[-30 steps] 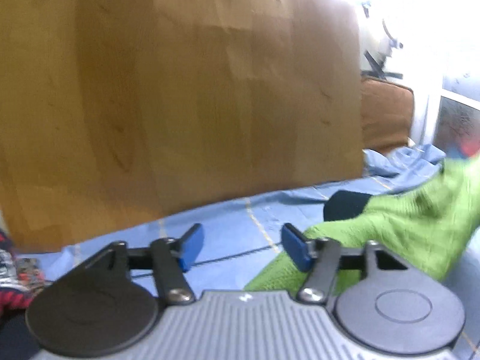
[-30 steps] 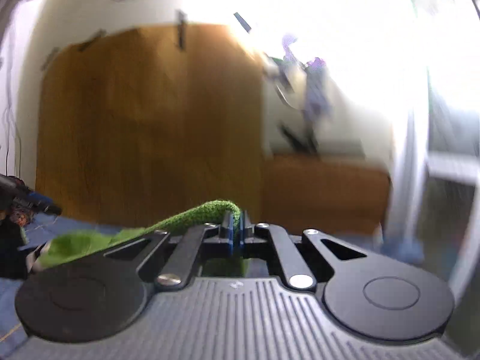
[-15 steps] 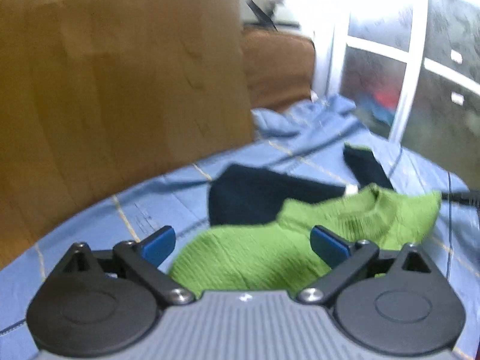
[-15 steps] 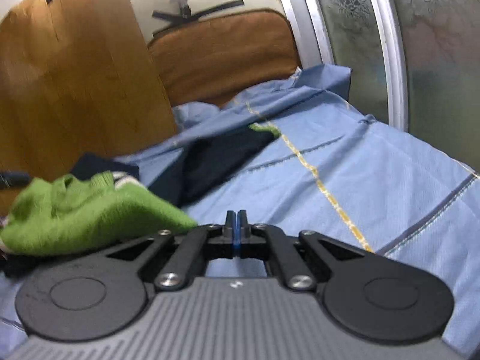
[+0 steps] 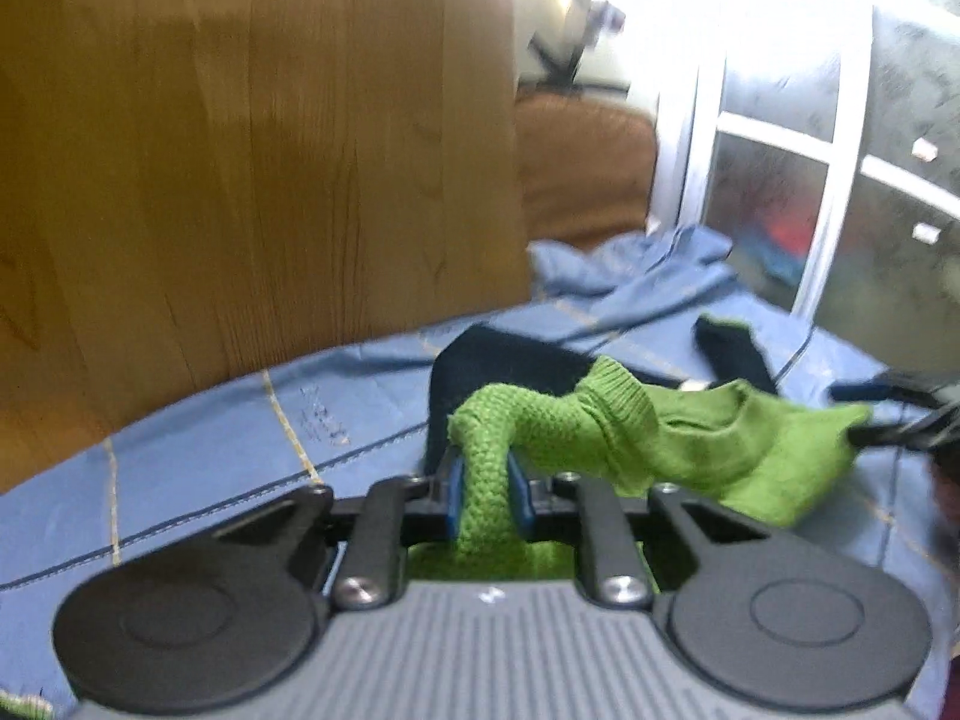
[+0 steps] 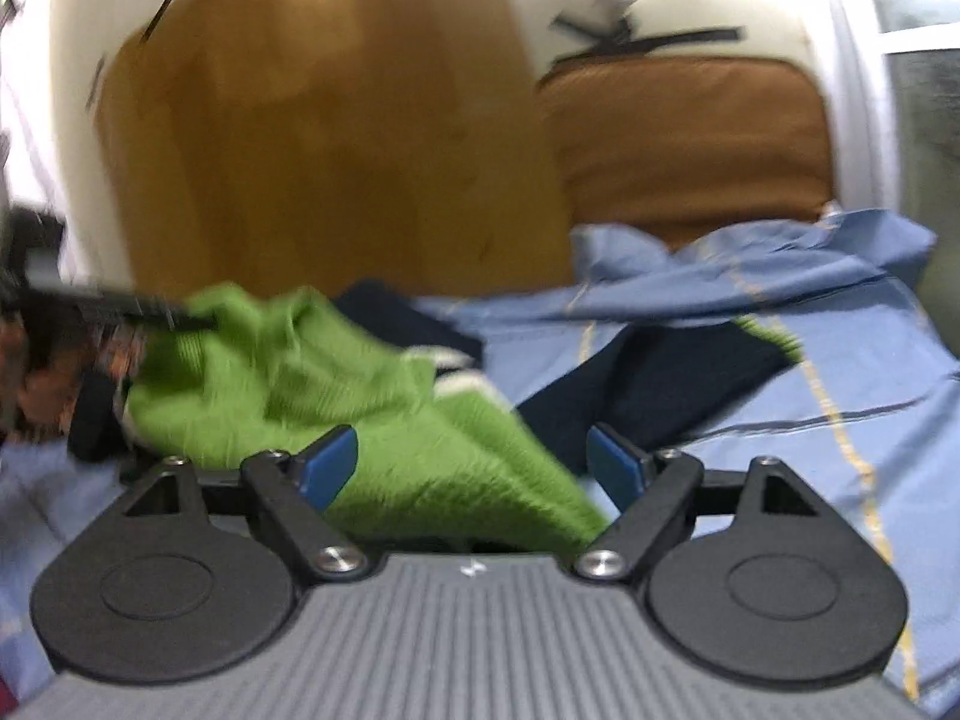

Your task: Fold small clothes

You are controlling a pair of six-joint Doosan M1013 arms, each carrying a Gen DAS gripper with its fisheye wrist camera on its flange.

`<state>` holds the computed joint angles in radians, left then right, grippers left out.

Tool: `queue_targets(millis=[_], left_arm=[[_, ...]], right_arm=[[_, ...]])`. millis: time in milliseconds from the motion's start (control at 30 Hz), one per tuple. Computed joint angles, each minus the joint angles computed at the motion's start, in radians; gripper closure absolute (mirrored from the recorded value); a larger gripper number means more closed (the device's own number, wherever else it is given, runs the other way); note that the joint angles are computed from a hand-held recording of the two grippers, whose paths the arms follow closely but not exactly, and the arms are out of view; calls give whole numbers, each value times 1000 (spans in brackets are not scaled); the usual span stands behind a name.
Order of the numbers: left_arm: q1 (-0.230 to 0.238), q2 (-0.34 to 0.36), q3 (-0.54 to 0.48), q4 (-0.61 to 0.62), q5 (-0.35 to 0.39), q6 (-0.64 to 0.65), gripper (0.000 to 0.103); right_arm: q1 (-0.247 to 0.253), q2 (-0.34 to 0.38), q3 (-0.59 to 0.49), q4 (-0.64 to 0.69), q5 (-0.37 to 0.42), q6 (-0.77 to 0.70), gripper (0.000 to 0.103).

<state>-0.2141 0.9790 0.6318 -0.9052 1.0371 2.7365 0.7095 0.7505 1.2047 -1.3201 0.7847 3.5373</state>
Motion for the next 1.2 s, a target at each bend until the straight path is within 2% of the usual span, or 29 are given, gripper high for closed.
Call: queue_targets(millis=[33, 67, 100, 133, 233, 367, 533, 667, 767, 800, 900, 1000, 1067, 1133, 1200], left_arm=[[6, -25, 46, -37, -17, 28, 88], [14, -48, 88, -83, -30, 61, 88], [22, -74, 136, -136, -47, 102, 88], [29, -96, 175, -182, -55, 137, 88], [41, -183, 317, -320, -120, 269, 88], [51, -266, 432, -494, -176, 423, 88], [64, -362, 521, -763, -230, 551, 89], [63, -436, 588, -997, -274, 691, 89], [62, -483, 634, -1178, -278, 830, 89], [61, -494, 640, -1202, -286, 850, 89], [56, -510, 648, -1231, -310, 900, 88], [39, -496, 642, -1209, -378, 915, 88], [31, -471, 620, -1160, -433, 869, 88], [30, -434, 582, -1062, -481, 765, 88], [8, -379, 506, -892, -560, 586, 88]], right_arm=[[-7, 5, -10, 34, -24, -57, 26], [-12, 14, -27, 76, -30, -132, 53], [-13, 24, -49, 130, -26, -224, 71], [-13, 34, -71, 167, -16, -299, 83], [12, 65, -122, 71, 88, -358, 86], [38, 85, -191, -134, 255, -370, 87], [51, 62, -249, -411, 347, -335, 89], [55, 43, -318, -559, 322, -373, 89], [60, 21, -356, -579, 269, -441, 89], [61, 15, -367, -569, 248, -464, 89], [60, 9, -393, -517, 216, -525, 89], [51, 3, -382, -447, 182, -531, 89], [38, 3, -364, -409, 160, -522, 88], [19, 3, -341, -343, 123, -516, 88], [-10, 32, -373, -235, 98, -556, 88]])
